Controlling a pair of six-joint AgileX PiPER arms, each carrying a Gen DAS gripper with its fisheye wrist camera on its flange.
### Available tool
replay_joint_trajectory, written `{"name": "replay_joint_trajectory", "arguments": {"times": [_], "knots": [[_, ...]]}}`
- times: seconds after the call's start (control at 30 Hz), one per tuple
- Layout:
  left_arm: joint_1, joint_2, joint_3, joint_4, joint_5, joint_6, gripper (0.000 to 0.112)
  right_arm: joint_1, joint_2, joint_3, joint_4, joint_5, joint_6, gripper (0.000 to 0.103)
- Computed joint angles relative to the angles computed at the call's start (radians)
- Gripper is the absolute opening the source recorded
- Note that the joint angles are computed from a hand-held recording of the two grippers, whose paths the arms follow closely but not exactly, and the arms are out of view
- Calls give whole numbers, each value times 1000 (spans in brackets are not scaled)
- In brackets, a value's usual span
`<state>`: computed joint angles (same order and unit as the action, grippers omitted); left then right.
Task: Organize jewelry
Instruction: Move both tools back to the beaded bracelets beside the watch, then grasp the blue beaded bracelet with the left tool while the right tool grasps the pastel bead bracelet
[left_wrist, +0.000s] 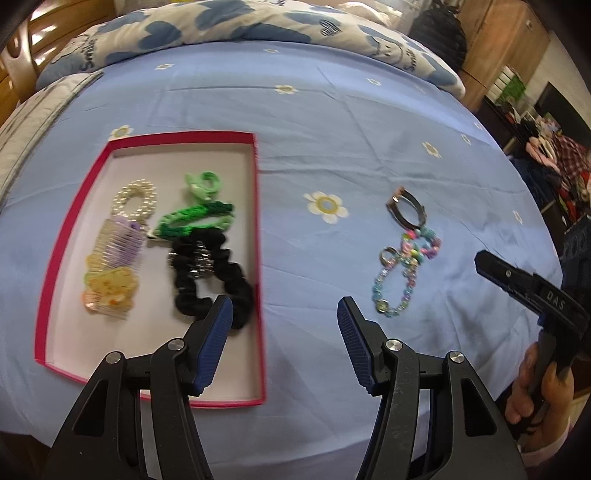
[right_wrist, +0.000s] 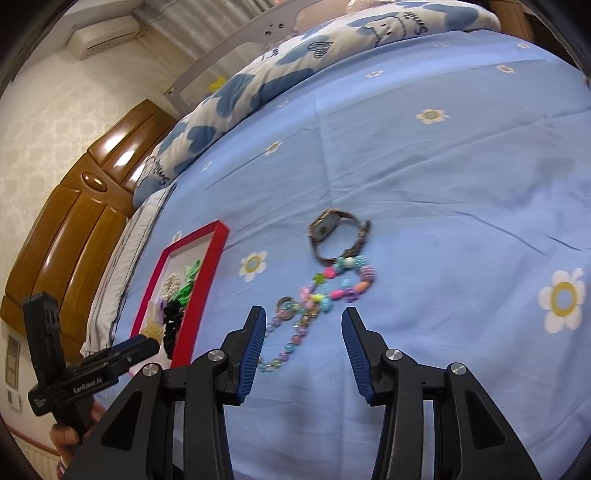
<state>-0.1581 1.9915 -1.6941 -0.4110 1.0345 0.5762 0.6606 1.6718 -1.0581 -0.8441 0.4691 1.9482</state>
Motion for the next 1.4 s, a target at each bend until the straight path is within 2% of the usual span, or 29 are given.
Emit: {"name": "replay_joint_trajectory", "arguments": {"times": [0.2,0.47,0.9,0.97,1.03,1.13,1.2,1.3,1.33,1.4], "knots": [[-42,-1,21,2,-5,7,58,-8,-18,42,-23,-5,37,46],[-110,22,20,23,-8,1,58,-33,-5,48,9,-8,-18,46],[-201,142,-76,50,11,-14,58,-130,115,-73,240,-10,-409,46],[-215,158,-90,63,13,-17,53,-143,136,-97,280,-4,-473,46],[-226,183,-112,63,31,-16,34,-153,161,-123,319,10,-536,46],[-239,181,-89,81,-3,-6,26,-163,198,-148,358,18,-607,46],[-237,182,-88,69,-2,9,10,-152,210,-160,315,44,-584,42],[-232,184,-90,51,-1,28,7,-129,227,-190,269,114,-563,27],[-231,176,-77,48,-11,38,7,-128,224,-186,261,113,-554,20],[-221,166,-66,32,-15,54,7,-127,213,-172,249,105,-531,19]]}}
